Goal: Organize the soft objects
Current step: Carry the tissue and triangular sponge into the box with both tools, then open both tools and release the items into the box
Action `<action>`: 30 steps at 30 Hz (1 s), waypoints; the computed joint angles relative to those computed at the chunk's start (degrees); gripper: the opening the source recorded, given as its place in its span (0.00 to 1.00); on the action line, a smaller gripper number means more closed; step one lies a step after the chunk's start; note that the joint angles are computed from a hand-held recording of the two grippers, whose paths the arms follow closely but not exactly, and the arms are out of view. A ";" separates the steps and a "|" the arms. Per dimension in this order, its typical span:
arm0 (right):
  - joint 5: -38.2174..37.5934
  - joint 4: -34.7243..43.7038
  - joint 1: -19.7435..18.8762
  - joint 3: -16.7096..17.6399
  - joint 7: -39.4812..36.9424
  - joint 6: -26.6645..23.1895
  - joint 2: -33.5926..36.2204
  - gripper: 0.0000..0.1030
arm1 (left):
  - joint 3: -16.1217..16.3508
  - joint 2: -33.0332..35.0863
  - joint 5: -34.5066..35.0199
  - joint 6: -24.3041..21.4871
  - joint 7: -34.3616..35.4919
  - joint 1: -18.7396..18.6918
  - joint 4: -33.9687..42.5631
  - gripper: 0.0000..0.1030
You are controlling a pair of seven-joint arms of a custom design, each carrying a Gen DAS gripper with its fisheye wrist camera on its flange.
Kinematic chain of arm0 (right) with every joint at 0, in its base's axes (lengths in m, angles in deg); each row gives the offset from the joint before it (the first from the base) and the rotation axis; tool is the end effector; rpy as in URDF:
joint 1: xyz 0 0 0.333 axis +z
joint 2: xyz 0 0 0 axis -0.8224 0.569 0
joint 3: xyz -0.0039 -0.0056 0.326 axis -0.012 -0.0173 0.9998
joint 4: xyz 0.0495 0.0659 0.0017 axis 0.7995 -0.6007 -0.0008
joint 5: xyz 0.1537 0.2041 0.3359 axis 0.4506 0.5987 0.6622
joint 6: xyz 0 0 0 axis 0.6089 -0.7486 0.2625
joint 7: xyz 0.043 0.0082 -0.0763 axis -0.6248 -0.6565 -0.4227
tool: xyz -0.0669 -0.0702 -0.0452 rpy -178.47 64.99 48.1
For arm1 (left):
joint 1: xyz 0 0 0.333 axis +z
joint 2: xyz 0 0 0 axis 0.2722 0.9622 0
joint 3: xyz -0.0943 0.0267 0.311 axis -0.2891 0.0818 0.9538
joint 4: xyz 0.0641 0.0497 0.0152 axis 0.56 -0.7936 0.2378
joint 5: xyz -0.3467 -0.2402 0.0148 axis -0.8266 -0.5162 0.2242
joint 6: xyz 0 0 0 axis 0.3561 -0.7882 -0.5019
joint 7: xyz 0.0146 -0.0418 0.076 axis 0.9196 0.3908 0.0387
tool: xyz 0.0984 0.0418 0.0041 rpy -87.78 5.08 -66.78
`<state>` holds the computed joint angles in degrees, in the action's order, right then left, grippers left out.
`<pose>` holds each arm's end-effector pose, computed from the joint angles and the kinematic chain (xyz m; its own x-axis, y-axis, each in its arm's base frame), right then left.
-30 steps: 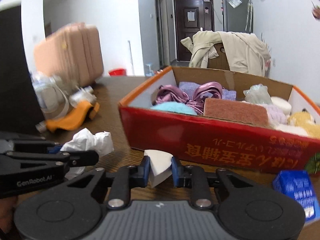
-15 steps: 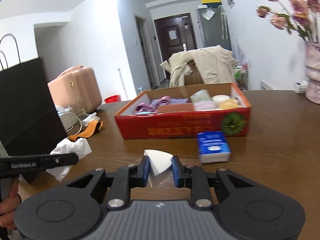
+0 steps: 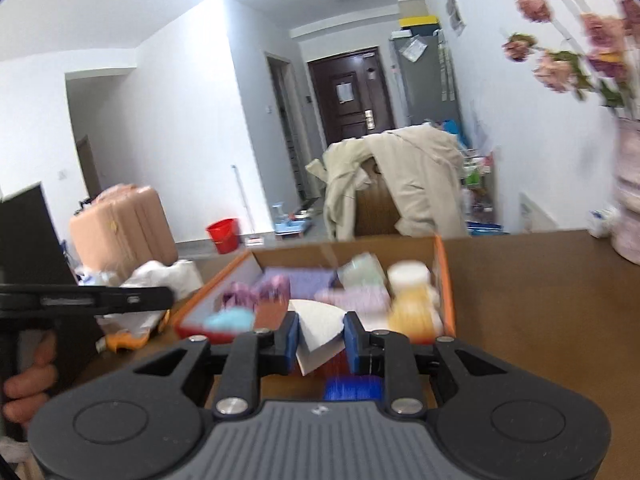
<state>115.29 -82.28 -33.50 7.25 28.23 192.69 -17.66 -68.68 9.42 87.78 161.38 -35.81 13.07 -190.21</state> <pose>0.4691 0.1528 0.5322 0.4051 -0.8800 -0.2480 -0.4596 0.0385 -0.8873 0.5173 -0.2487 0.5601 -0.1653 -0.9580 0.2345 -0.5019 -0.1229 -0.8561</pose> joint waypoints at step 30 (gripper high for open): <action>-76.33 35.53 -5.83 -1.35 61.58 -13.54 32.55 0.66 | 7.92 18.71 -21.92 -15.74 26.48 -8.68 24.60 0.68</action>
<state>38.96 -46.75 -39.34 5.89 89.81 179.16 14.89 -60.76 28.13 65.86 145.64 -9.33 4.39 -165.62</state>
